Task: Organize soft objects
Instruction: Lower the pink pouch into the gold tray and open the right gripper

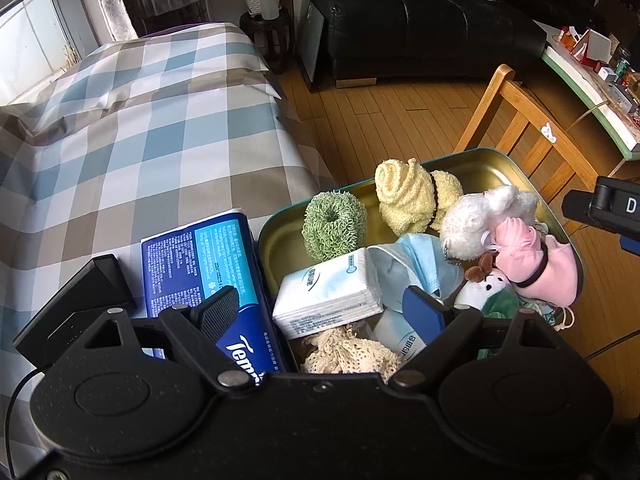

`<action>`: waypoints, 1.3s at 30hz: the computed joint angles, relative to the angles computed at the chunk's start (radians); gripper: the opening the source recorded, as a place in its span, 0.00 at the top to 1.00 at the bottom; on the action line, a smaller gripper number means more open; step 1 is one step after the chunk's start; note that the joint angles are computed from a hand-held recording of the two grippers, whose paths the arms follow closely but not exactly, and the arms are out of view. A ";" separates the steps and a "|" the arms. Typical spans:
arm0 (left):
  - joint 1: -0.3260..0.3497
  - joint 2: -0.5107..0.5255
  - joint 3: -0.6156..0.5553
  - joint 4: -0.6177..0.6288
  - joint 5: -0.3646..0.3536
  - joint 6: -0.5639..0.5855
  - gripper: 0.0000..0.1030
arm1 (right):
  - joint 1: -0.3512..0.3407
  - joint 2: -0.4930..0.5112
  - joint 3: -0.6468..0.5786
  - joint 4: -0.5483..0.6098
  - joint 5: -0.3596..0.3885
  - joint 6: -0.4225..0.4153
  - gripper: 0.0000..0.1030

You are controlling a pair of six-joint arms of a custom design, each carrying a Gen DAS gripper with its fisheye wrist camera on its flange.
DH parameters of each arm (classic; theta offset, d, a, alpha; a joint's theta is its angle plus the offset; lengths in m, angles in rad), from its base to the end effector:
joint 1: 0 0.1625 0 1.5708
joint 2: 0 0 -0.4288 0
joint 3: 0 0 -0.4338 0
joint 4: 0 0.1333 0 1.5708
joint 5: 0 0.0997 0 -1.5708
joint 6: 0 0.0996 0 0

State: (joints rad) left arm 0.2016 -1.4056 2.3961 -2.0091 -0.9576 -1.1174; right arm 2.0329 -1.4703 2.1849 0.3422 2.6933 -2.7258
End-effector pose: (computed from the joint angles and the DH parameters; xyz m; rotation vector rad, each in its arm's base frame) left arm -0.3052 -0.2569 0.1010 0.5124 2.3423 -0.4982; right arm 0.1750 -0.2537 0.2183 -0.2977 -2.1037 1.0588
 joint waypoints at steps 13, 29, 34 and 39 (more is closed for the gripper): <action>-0.030 -0.008 -0.004 0.048 0.019 -0.033 0.17 | 0.002 0.012 -0.001 0.021 0.014 0.033 0.29; -0.067 -0.027 -0.009 0.137 0.034 -0.100 0.17 | 0.022 0.016 0.008 0.025 0.021 0.037 0.29; -0.073 -0.025 -0.013 0.153 0.038 -0.108 0.16 | 0.021 0.010 0.011 0.020 0.017 0.030 0.29; -0.081 -0.022 -0.017 0.167 0.041 -0.117 0.16 | 0.021 0.007 0.015 0.018 0.011 0.023 0.29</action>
